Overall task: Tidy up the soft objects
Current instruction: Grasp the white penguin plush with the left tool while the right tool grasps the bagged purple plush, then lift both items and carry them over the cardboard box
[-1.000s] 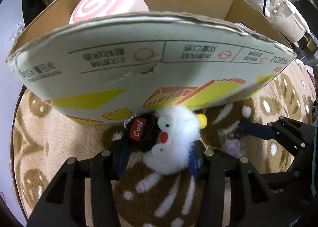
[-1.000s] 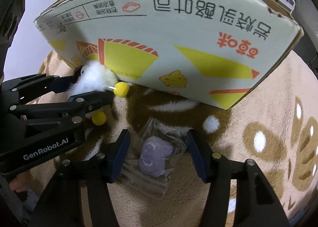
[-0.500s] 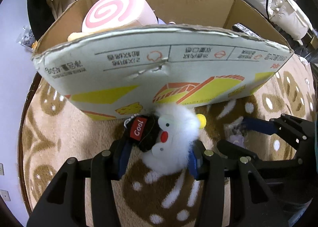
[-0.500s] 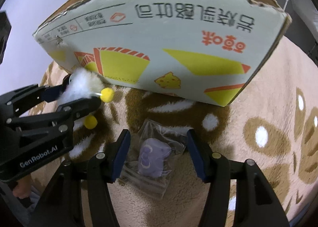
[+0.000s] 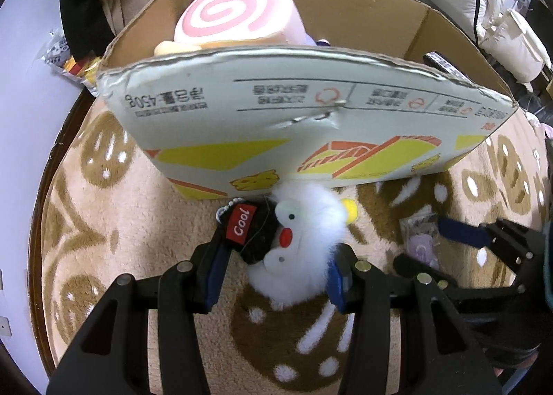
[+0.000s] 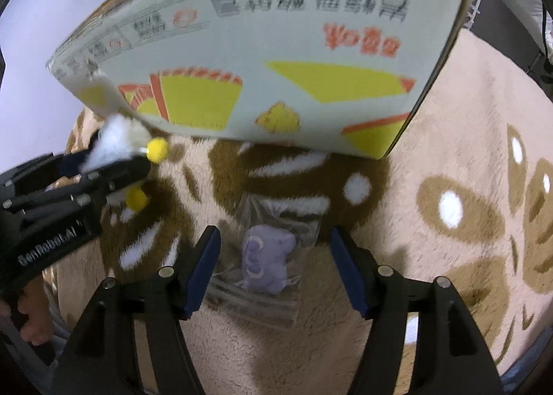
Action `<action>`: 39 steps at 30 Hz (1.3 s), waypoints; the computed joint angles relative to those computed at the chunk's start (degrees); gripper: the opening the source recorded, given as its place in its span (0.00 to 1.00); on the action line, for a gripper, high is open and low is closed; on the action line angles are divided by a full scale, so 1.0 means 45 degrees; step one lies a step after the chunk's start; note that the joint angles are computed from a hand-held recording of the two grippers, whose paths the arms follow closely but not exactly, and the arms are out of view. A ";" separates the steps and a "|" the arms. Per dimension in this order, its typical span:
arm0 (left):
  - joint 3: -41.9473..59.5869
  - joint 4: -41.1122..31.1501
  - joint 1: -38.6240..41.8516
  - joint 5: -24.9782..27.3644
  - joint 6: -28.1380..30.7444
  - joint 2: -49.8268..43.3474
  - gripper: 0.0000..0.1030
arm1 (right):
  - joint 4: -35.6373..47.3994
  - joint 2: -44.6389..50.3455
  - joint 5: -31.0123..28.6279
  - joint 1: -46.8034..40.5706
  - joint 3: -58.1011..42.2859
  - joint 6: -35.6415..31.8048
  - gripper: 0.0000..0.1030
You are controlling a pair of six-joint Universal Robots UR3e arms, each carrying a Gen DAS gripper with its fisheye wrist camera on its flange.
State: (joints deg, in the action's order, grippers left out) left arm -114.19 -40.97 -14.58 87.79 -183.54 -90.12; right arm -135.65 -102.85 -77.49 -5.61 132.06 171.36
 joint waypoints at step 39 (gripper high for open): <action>0.0352 0.1150 -0.2919 0.3341 -0.1480 0.2168 0.46 | 0.9244 -0.9480 0.5587 -0.7889 -0.2179 -0.5241 0.42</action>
State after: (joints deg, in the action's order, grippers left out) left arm -112.60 -35.79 -27.71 102.82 -190.19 -80.37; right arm -94.05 -145.51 -52.34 -41.11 122.26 147.77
